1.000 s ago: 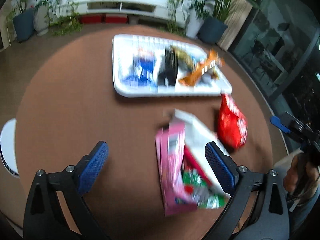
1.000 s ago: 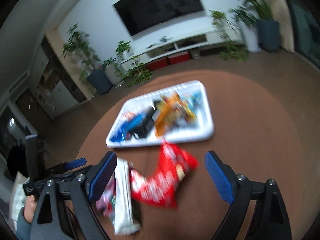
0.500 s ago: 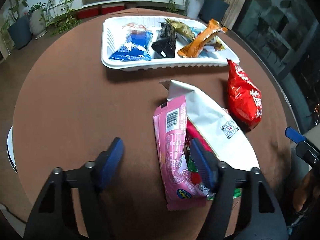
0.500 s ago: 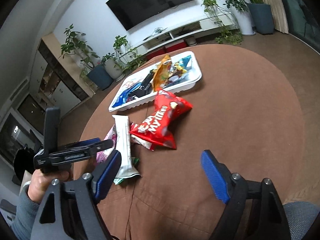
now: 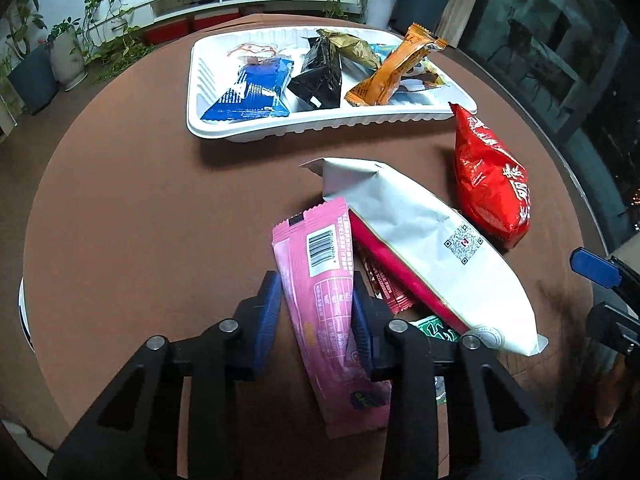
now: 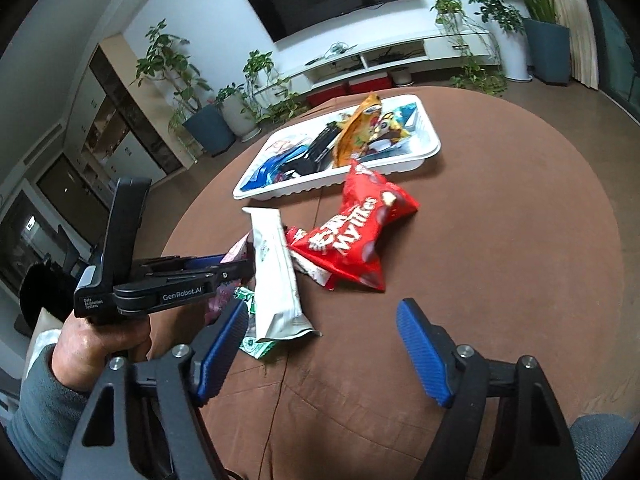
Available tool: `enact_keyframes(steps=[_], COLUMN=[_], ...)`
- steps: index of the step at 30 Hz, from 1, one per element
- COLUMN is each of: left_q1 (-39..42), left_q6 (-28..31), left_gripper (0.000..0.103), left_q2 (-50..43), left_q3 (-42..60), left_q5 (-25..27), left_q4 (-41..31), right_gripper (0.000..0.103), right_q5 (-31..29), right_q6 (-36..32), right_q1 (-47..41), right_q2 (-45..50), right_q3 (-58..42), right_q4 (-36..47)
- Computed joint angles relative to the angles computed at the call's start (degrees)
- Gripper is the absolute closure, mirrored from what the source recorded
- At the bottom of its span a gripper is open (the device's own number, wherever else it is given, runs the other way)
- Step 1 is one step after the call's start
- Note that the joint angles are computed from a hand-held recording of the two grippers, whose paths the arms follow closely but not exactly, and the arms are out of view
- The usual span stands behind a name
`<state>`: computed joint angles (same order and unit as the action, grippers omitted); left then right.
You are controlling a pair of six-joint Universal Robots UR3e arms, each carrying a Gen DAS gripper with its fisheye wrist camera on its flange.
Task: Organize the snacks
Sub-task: 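Grasp the pink bar with the left tool while the right tool grasps the long white packet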
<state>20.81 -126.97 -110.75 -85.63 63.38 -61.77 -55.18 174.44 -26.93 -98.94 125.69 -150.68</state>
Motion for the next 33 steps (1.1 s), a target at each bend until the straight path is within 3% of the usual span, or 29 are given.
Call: enact_keyframes(steps=[11,24,27,33], left_q1=[5.37,12.97,13.44,13.62], left_q6=[3.55,9.07,9.54,9.49], left_gripper=[0.078,0.078,0.078,0.078], left_q2=[3.21,8.90,9.42,9.81], left_q3=[-3.01,-10.07,-10.84,-11.64], left_q5=[-3.86,-7.17,-7.59,-8.07], left_q4=[-4.26,-9.47,-9.72,-9.63], right_gripper=[0.028,0.039,0.043,0.061], right_q5=[-3.19,-12.07,-14.29,-15.28], right_q6=[-1.61,-2.02,-2.43,-2.94], right_q1=[7.86,17.46,18.71,18.92], right_q2=[8.33,23.38,25.22,26.36], right_q3=[-9.60,-27.77,-30.07,-30.46], right_q4=[0.91,8.16,9.41,10.54])
